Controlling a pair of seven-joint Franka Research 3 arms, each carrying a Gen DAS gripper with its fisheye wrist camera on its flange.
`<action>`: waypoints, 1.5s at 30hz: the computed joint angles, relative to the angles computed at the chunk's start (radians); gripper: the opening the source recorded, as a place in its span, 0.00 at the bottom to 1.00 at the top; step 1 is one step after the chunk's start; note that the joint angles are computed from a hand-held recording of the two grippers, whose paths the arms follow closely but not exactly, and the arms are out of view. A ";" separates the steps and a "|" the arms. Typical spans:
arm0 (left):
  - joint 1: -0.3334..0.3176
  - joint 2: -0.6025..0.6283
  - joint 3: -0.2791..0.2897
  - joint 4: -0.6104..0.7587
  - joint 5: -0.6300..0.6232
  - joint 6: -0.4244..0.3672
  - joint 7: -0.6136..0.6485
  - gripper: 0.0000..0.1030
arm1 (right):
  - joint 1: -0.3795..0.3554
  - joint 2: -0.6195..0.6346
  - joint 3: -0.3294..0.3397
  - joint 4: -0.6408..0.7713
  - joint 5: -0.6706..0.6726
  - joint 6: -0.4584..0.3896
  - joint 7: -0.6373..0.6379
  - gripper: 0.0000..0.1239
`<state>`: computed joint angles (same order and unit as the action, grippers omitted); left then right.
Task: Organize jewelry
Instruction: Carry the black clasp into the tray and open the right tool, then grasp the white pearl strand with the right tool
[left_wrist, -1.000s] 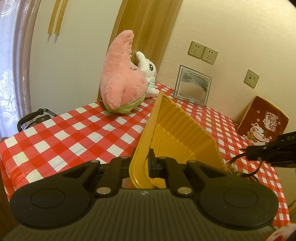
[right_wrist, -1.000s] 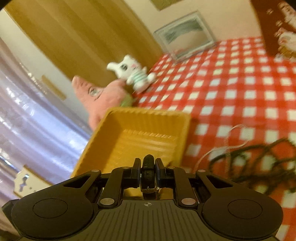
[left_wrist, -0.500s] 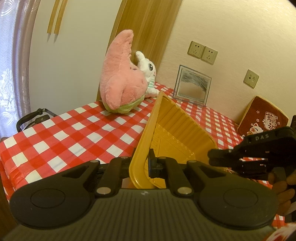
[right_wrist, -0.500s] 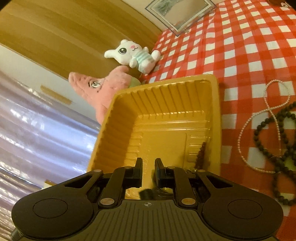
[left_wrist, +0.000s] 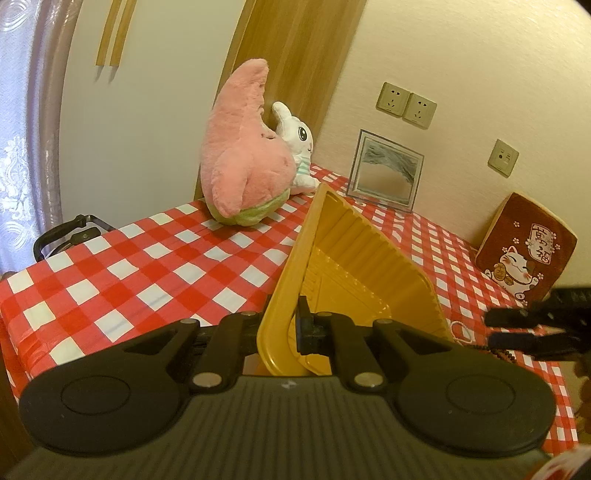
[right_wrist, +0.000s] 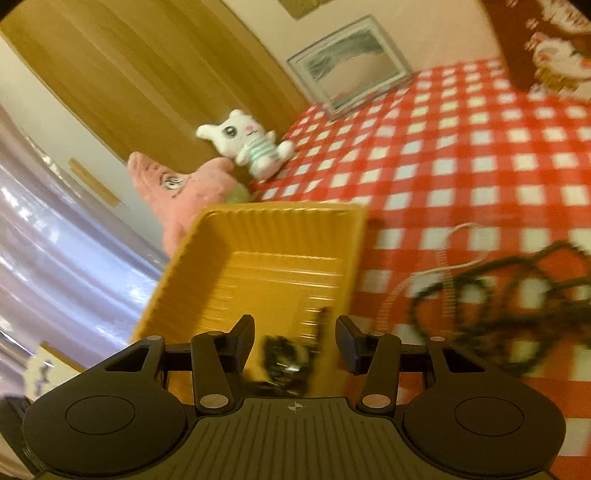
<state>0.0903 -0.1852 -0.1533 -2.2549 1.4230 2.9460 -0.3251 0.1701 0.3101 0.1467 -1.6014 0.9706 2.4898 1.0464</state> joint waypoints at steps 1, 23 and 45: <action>0.000 0.000 0.001 0.000 -0.002 0.000 0.001 0.07 | -0.001 -0.018 -0.005 -0.026 -0.006 0.017 -0.009 0.40; 0.003 0.002 0.000 0.000 -0.012 -0.001 0.010 0.08 | -0.024 -0.162 -0.097 -0.277 -0.275 0.059 0.099 0.39; 0.002 0.002 0.000 0.000 -0.013 -0.001 0.009 0.08 | -0.006 0.018 -0.050 -0.051 -0.258 0.057 0.015 0.22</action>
